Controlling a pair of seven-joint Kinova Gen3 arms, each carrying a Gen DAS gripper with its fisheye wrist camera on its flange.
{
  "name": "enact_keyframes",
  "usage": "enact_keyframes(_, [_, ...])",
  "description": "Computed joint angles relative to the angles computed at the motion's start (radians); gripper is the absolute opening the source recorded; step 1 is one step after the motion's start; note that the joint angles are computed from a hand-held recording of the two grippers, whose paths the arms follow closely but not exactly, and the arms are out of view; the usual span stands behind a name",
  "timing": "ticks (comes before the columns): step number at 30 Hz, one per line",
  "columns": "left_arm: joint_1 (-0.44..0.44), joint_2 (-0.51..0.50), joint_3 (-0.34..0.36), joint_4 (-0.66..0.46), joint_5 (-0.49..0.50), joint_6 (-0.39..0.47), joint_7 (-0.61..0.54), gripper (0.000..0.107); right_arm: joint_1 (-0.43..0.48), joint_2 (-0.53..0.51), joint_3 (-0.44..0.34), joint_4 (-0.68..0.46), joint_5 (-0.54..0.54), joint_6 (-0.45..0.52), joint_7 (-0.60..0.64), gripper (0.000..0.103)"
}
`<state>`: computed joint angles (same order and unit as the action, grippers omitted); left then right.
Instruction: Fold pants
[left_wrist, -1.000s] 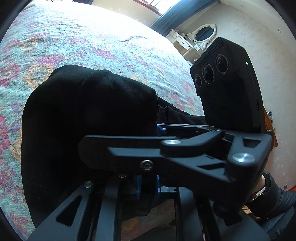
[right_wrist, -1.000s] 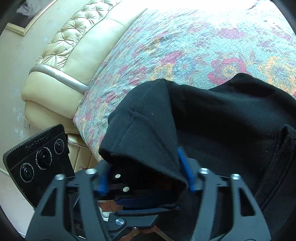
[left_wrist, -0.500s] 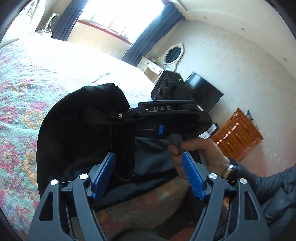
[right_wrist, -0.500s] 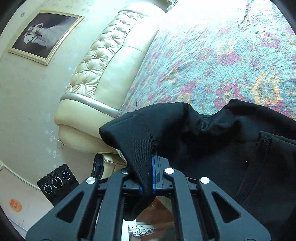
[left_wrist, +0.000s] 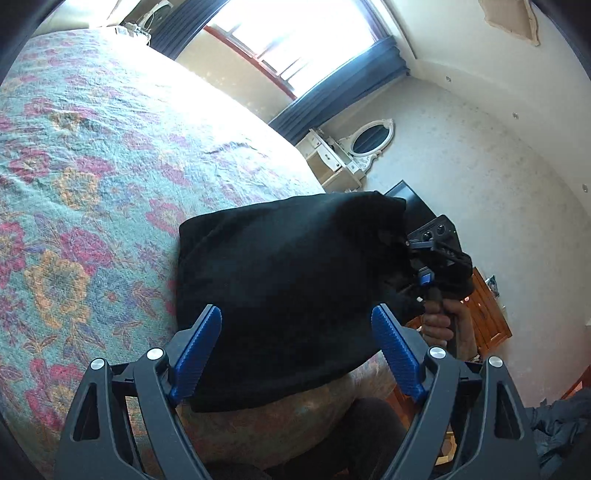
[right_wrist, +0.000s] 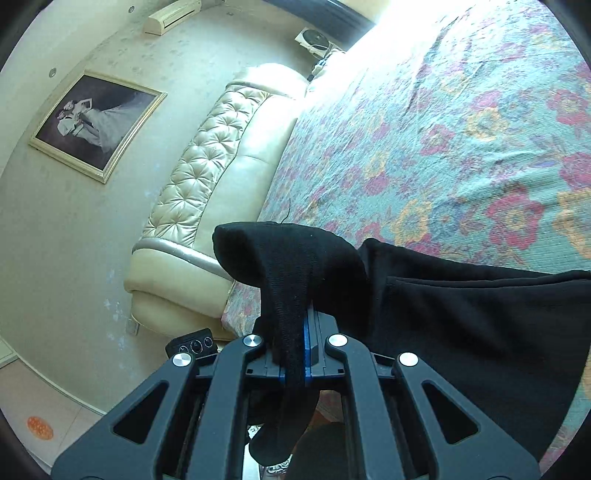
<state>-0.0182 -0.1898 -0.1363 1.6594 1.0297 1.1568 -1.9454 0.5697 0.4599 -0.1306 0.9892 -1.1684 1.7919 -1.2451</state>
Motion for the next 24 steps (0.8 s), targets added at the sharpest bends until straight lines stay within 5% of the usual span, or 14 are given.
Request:
enact_keyframes(13, [0.098, 0.155, 0.176, -0.083, -0.139, -0.111, 0.113, 0.082, 0.159, 0.093, 0.07, 0.097, 0.115, 0.024, 0.07, 0.006])
enact_keyframes(16, [0.109, 0.178, 0.193, -0.079, -0.158, -0.134, 0.131, 0.082, 0.151, 0.077, 0.094, 0.134, 0.185, -0.027, 0.114, 0.018])
enact_keyframes(18, [0.111, 0.188, 0.199, -0.071, -0.164, -0.151, 0.146, 0.082, 0.165, 0.057, 0.113, 0.173, 0.2, -0.068, 0.12, 0.072])
enact_keyframes(24, [0.105, 0.194, 0.202, -0.057, -0.14, -0.178, 0.148, 0.082, 0.196, 0.064, 0.137, 0.248, 0.188, -0.027, 0.083, 0.08])
